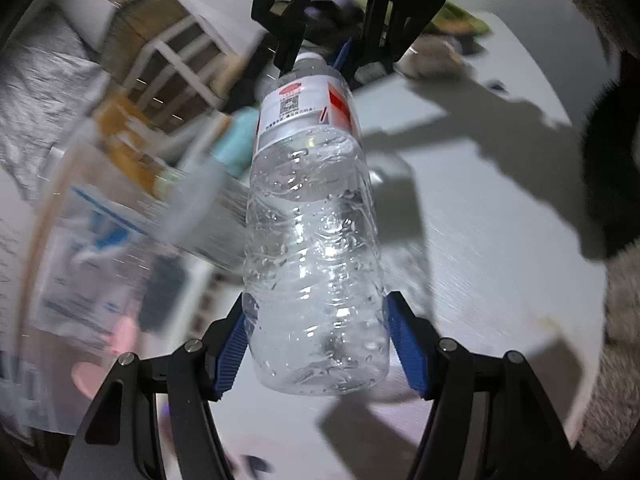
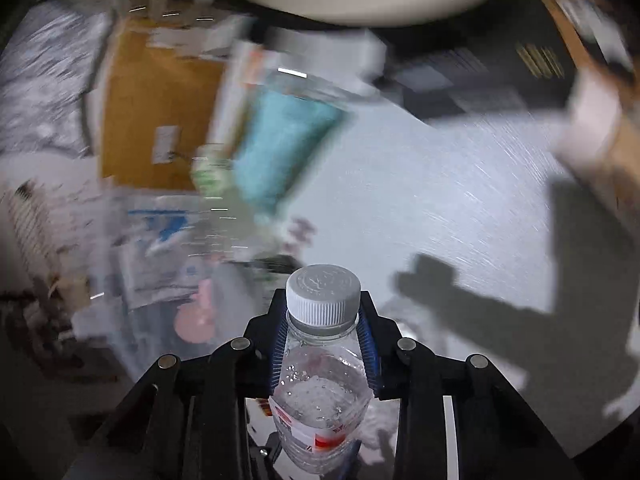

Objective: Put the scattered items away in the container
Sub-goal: 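Lift the bottle by its neck with the right gripper while the left gripper releases it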

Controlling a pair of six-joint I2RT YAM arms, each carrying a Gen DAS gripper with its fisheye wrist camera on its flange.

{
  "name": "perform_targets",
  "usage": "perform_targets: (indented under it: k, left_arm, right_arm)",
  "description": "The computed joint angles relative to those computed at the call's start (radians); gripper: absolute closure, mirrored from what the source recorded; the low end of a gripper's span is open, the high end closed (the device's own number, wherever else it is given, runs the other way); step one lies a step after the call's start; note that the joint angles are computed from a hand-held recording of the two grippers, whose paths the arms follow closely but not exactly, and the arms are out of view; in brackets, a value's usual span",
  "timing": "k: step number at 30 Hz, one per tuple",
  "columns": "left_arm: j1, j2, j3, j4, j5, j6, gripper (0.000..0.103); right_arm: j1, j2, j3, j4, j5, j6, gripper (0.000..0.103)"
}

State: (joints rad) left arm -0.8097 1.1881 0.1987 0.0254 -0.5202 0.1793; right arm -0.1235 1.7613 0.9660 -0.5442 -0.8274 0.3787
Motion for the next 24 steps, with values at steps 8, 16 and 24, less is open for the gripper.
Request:
perform_targets:
  k: [8, 16, 24]
  left_arm:
    - [0.143, -0.174, 0.065, 0.105, -0.191, 0.182, 0.038]
    - [0.424, -0.199, 0.21, 0.235, -0.2, 0.313, 0.037]
    - [0.741, -0.143, 0.326, 0.223, -0.031, 0.206, 0.037]
  right_arm:
    - [0.117, -0.197, 0.259, -0.048, -0.064, 0.062, 0.069]
    - [0.305, -0.111, 0.727, -0.171, -0.026, -0.012, 0.069]
    - [0.536, 0.116, 1.193, -0.308, 0.129, -0.065, 0.069]
